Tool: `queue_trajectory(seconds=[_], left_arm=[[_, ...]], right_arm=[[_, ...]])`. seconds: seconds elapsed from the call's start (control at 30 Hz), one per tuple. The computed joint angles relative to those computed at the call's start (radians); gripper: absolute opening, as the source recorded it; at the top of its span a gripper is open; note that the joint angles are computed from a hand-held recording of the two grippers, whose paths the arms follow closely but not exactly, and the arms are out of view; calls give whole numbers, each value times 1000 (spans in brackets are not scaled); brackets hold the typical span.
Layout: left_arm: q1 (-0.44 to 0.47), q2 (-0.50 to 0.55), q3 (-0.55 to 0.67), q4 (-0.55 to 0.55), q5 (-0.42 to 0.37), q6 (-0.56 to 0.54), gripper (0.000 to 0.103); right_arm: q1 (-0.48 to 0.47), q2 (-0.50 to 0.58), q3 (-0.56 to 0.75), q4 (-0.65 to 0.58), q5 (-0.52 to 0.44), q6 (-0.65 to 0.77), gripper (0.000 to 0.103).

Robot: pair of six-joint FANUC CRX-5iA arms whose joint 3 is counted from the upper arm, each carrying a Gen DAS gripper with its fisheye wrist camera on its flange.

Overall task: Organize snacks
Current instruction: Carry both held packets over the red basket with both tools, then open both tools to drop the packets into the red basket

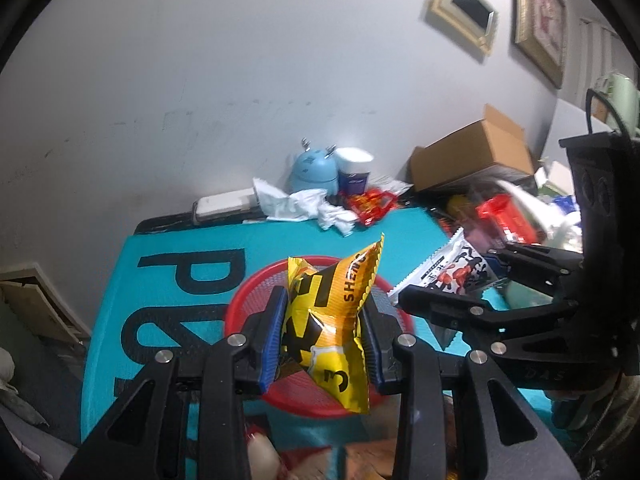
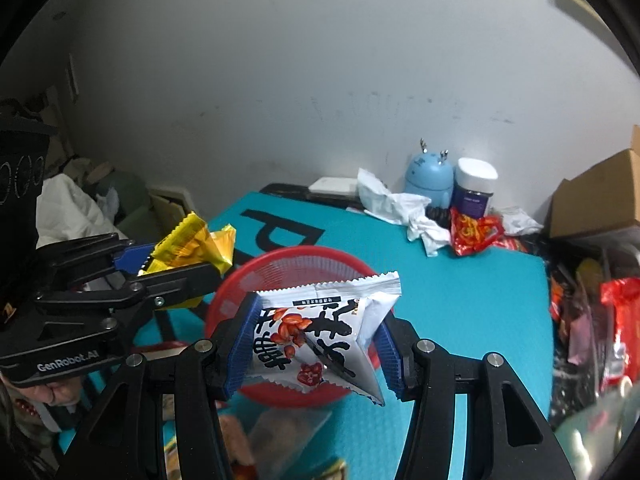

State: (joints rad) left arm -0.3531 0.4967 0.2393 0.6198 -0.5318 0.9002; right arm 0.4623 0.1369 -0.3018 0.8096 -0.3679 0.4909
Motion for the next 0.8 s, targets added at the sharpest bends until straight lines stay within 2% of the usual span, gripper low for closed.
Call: queue_trajectory(seconds=[0.1, 0.23, 0.4, 0.47, 0.57, 0.63, 0.7, 0.8], left_arm=[[0, 53, 86, -110, -26, 96, 34], [2, 116, 185, -189, -82, 177, 34], [-2, 172, 274, -277, -127, 248, 35], [-5, 191, 313, -320, -154, 285, 35], [-8, 224, 380, -377, -224, 348, 39], [-6, 230, 388, -381, -231, 363, 42], [-8, 235, 402, -401, -241, 391, 54], [-7, 218, 379, -401, -222, 393, 57]], right_arm=[[-6, 48, 55, -79, -16, 88, 54], [-9, 112, 138, -204, -55, 215, 54], [-15, 158, 197, -281, -93, 292, 55], [-16, 168, 207, -284, -106, 293, 56], [-16, 175, 211, -271, -132, 276, 66], [-17, 173, 207, -271, -132, 271, 67], [-15, 171, 206, -266, -145, 265, 69], [-15, 158, 191, -244, -146, 240, 69]])
